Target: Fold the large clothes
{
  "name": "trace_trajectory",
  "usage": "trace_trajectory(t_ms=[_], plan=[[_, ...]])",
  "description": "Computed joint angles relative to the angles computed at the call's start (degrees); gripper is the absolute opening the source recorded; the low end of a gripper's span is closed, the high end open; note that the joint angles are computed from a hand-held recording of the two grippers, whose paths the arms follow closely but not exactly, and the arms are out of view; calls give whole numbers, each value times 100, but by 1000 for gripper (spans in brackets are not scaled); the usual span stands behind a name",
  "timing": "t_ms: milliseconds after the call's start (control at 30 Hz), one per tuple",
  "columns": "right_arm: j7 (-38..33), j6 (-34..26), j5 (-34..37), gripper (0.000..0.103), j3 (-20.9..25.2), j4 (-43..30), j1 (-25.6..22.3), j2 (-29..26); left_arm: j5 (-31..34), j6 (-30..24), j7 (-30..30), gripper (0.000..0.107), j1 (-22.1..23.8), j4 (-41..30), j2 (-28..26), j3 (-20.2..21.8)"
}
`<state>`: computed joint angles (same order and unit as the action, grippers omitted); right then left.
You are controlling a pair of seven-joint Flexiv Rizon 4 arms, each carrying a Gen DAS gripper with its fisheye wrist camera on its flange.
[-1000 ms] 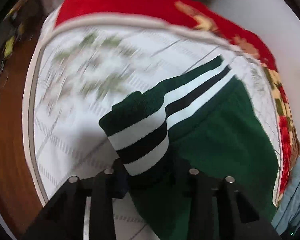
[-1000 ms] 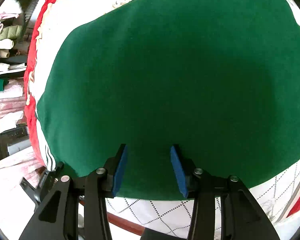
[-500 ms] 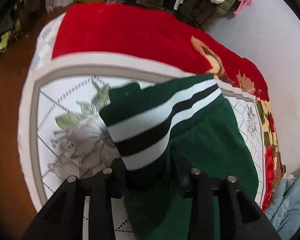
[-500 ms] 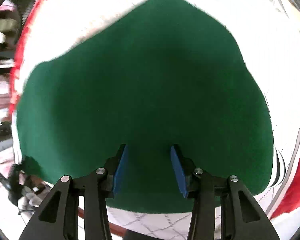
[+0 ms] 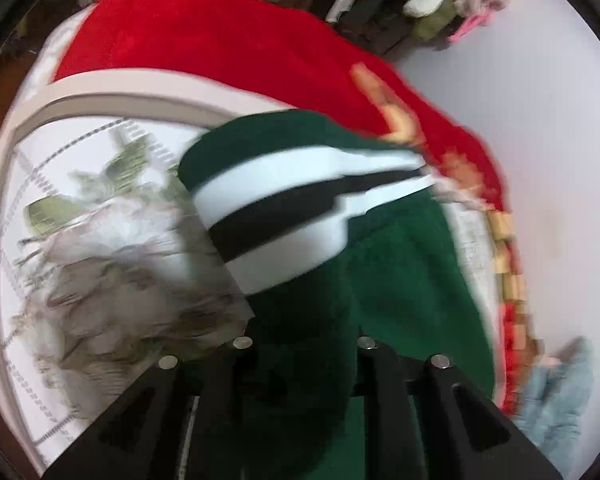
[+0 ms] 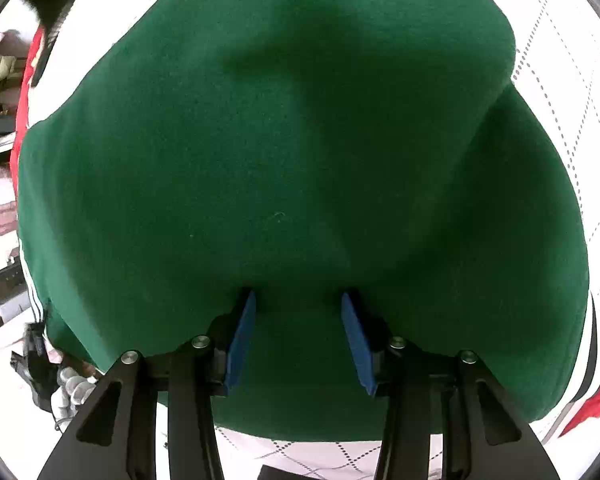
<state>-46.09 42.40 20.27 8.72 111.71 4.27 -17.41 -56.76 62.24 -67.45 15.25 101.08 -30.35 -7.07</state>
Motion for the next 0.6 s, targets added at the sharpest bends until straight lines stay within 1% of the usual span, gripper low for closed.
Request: trace_trajectory(t_ms=[33,67,133,200,267,300,400,433,500,533,567,600], plan=[[25,-63,-5,47,-4,-5,-3,13,-277,-41,179,13,96,6,92,-151],[35,-96,-12,47,-9,-16,-3,15,-742,-173,532,12,228,50,241,-353],[61,-147,-13,48,-17,-20,-8,37,-1544,-562,1156,12,360,147,498,-519],[38,-170,7,48,-18,-14,-22,60,-2281,-1131,1738,12,466,263,700,-610],[26,-214,59,48,-24,-46,-45,64,-2758,-1541,1977,13,482,351,693,-587],[15,-248,65,48,-35,-97,-53,33,-2871,-1615,1981,15,454,375,641,-533],[24,-374,35,48,-60,-219,-63,-29,-2879,-1250,1632,20,204,390,353,-248],[38,-408,22,48,-66,-252,-63,-42,-2775,-1139,1466,21,126,371,237,-126],[111,-412,-7,48,-63,-335,-22,-108,-2626,-1241,1264,30,75,299,26,23],[114,-416,-16,48,-59,-334,-26,-101,-2508,-1331,1197,32,72,254,-69,54],[116,-411,-25,48,-55,-322,-27,-90,-2494,-1366,1315,35,65,243,-112,47],[114,-426,-38,48,-54,-326,-29,-84,-2438,-1260,1485,39,-7,231,-118,57]])
